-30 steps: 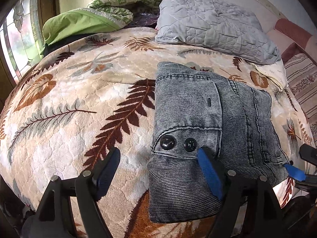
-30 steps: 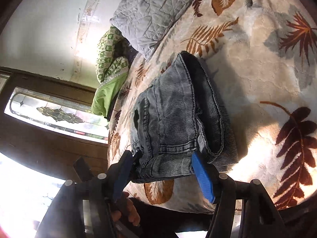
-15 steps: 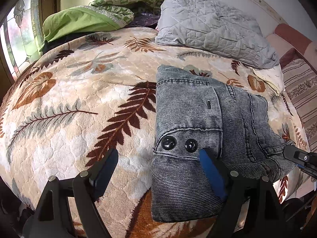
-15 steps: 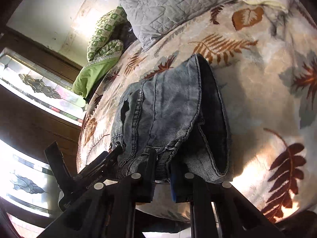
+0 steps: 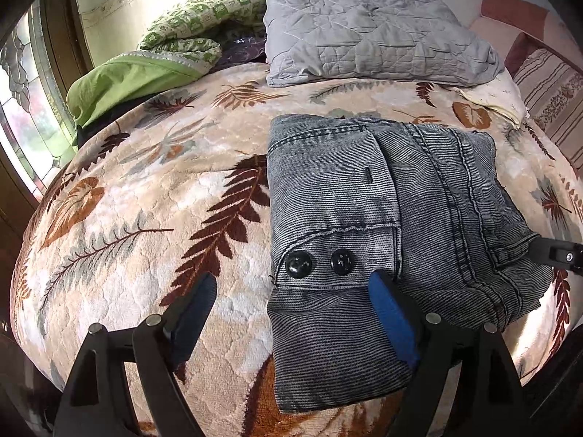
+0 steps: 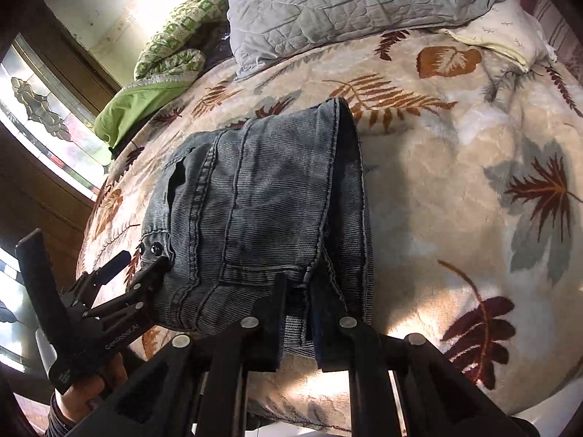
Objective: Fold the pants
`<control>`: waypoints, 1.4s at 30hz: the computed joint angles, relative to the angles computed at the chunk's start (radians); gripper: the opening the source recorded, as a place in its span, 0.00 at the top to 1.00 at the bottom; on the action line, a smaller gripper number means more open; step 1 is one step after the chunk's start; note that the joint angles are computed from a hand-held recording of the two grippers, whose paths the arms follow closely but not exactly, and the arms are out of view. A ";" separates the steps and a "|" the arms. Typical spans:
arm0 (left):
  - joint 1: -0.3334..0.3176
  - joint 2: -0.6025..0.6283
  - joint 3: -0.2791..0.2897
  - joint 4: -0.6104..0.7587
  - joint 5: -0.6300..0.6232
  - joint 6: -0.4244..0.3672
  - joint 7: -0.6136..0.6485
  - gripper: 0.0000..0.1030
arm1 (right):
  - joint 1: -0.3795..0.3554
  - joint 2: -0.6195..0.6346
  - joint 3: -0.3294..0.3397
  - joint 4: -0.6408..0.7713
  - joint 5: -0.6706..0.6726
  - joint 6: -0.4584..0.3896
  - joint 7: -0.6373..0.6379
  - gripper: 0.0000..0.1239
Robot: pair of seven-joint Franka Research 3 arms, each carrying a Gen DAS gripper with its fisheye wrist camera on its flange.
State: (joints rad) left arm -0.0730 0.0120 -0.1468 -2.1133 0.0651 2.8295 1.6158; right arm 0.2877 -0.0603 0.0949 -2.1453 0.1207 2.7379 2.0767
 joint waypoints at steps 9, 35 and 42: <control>0.001 0.001 -0.002 0.003 -0.040 -0.010 0.002 0.17 | 0.102 -0.028 -0.050 0.019 0.396 0.109 -0.280 0.74; 0.039 -0.021 0.020 0.031 -0.657 -0.123 0.418 0.16 | -0.032 0.369 -0.055 0.485 0.341 -0.267 -0.207 0.50; 0.032 0.046 0.018 0.091 -0.597 -0.215 0.408 0.16 | -0.002 0.321 -0.066 0.519 0.148 -0.286 -0.136 0.50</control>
State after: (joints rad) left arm -0.0413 0.0583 -0.1286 -2.0221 -0.5314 2.6143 2.0234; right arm 0.2857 0.2604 0.0286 -1.6259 0.2689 2.4522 1.9406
